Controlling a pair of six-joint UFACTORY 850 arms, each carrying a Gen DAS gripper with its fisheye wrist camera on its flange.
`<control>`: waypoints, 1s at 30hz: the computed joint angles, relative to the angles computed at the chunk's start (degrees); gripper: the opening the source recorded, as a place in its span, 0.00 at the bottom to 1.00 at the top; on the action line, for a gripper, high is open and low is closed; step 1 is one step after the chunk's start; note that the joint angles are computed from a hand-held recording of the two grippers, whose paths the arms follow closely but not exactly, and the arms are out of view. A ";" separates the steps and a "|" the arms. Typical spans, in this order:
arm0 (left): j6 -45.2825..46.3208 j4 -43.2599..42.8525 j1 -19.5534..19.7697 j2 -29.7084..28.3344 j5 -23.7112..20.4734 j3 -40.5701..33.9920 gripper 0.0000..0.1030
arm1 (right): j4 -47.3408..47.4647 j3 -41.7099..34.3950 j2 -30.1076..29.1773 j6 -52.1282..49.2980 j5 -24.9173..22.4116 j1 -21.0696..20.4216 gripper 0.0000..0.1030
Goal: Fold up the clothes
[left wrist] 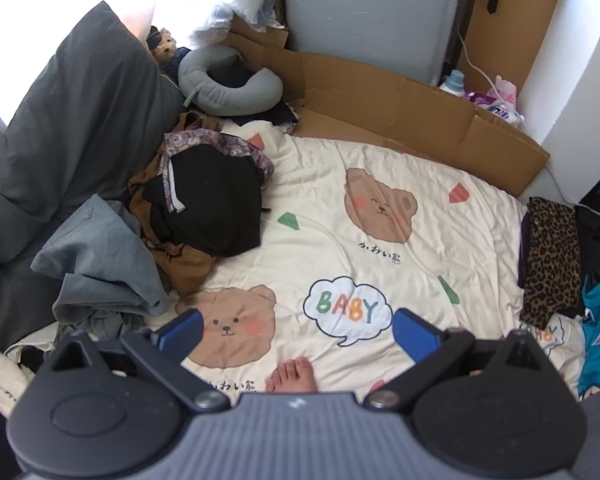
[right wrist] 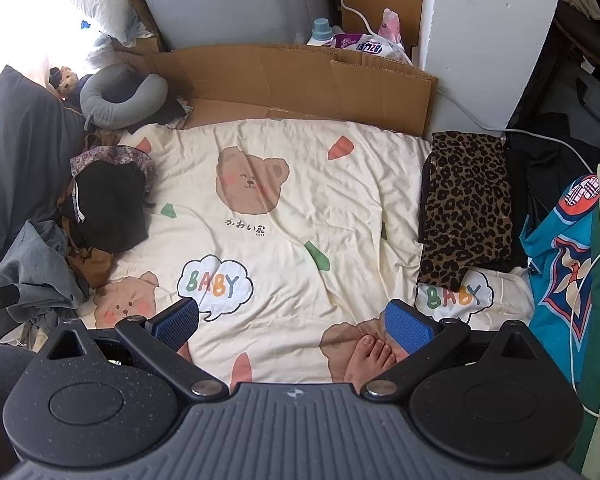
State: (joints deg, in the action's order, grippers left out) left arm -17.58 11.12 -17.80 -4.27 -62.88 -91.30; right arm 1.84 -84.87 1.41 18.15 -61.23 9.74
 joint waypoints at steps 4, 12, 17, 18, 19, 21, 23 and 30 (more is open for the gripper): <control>0.00 -0.03 0.15 0.16 0.10 0.21 0.99 | -0.18 0.48 0.37 0.16 0.22 0.19 0.99; 1.36 -0.97 0.20 0.47 0.65 0.53 0.99 | -0.33 -0.05 0.05 0.39 -0.16 0.32 0.99; 1.41 -1.02 0.35 0.60 0.78 0.69 0.99 | -0.35 0.02 0.08 0.46 -0.07 0.42 0.99; 1.35 -0.91 0.30 0.62 0.80 0.71 0.99 | -0.14 0.02 -0.02 0.32 -0.05 0.33 0.99; 1.21 -0.69 0.15 0.66 0.82 0.75 0.99 | -0.58 0.13 0.12 0.66 0.19 0.46 0.99; 1.03 -0.66 0.18 0.73 0.95 0.83 0.99 | -1.53 0.38 0.42 1.44 0.67 0.78 0.99; 0.88 -0.74 0.30 0.81 1.12 0.91 0.99 | -2.24 0.47 0.54 1.75 0.75 1.04 0.99; 1.11 -0.65 0.51 1.30 1.72 1.47 0.99 | -1.53 0.37 0.43 1.51 0.57 0.61 0.99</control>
